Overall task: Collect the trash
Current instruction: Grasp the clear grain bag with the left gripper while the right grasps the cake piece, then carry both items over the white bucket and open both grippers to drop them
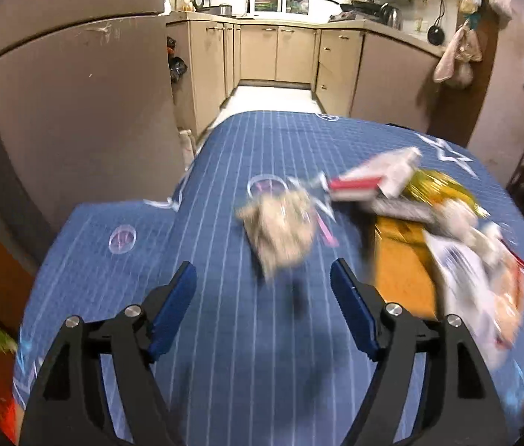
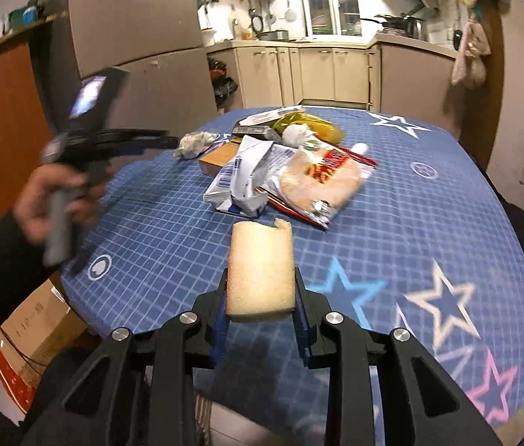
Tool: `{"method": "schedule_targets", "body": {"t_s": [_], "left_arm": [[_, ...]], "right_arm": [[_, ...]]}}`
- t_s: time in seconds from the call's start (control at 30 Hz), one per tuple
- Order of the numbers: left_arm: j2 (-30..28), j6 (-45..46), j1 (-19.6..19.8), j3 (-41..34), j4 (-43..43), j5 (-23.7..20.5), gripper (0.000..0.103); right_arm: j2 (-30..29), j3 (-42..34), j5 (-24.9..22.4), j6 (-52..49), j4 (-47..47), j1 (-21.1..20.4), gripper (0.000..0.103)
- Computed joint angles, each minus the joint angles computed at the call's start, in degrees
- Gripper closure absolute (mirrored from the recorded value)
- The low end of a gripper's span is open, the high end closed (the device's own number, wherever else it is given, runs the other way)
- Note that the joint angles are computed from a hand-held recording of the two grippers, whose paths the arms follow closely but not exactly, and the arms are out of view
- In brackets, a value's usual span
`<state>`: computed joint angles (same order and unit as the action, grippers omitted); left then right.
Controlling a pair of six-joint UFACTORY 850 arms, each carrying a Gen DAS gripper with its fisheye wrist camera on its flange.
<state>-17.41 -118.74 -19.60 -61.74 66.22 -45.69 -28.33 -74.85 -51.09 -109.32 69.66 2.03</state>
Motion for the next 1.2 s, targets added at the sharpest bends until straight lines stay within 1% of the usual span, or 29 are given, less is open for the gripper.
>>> {"method": "schedule_targets", "body": {"t_s": [0.03,0.1,0.13,0.2,0.27,0.33,0.37,0.4,0.43,0.5,0.6,0.7,0.8,0.83,0.9,0.97,1.03,1.2], "left_arm": [[-0.1,-0.5,1.0,-0.2,0.7,1.9,0.031],[-0.4,-2.3,3.2,-0.5,2.5,6.6,0.027],[-1.1,-2.1,4.0,-1.2,2.1,7.2,0.025],[-2.8,-0.7,5.1,-2.6,0.8,6.9,0.025],[-4.4,2.6,6.3,-4.0,-2.8,6.4,0.027],[-4.6,3.2,6.8,-3.9,-4.2,7.0,0.037],[-4.2,2.8,6.7,-3.5,-3.3,7.8,0.053],[-4.2,3.4,6.6,-3.5,-3.2,7.7,0.059],[-4.0,3.5,6.1,-3.3,-2.4,7.5,0.064],[-3.6,3.1,5.3,-2.6,-1.1,6.5,0.067],[-1.5,-0.6,3.5,-0.3,0.3,4.1,0.07],[0.2,-3.2,0.6,1.4,0.9,0.1,0.07],[1.5,-5.3,-3.0,2.1,1.2,-4.4,0.07],[1.8,-5.7,-5.0,2.2,1.2,-6.5,0.07],[2.3,-5.9,-7.0,2.2,1.7,-8.1,0.07],[2.3,-6.6,-10.1,1.8,2.4,-9.7,0.07],[1.9,-6.7,-12.4,0.9,3.1,-10.2,0.07],[0.7,-9.8,-16.5,-0.9,5.4,-6.4,0.07]], "right_arm": [[0.2,0.1,-0.7,0.1,-0.3,-0.6,0.072],[0.3,0.1,-1.0,0.0,-0.5,-0.8,0.072],[0.5,0.3,-1.0,-0.4,-0.3,-1.0,0.072],[0.4,0.0,-1.1,-0.7,-0.1,-0.8,0.072],[0.4,0.0,-0.8,-0.7,0.5,-0.4,0.072],[0.1,-0.3,-0.4,-0.3,0.9,-0.2,0.072],[0.0,-0.4,-0.2,0.0,1.1,-0.1,0.072],[-0.2,-0.6,0.0,0.4,1.1,0.0,0.072],[-0.4,-0.7,0.4,0.8,1.2,0.1,0.072],[-0.4,-0.5,0.7,0.7,1.9,0.1,0.072],[0.2,0.5,1.6,-1.4,3.8,0.0,0.072],[0.7,1.2,1.7,-2.4,5.0,-0.4,0.072],[1.1,1.8,1.7,-3.4,6.7,-1.1,0.072],[1.2,2.1,1.7,-3.9,7.4,-1.5,0.072],[1.7,2.9,2.4,-5.7,8.9,-2.0,0.072],[1.8,3.2,1.9,-6.0,9.2,-3.0,0.072],[1.9,3.6,1.7,-6.6,9.5,-4.1,0.072],[0.7,2.3,-1.6,-3.7,7.9,-7.5,0.072]]}}
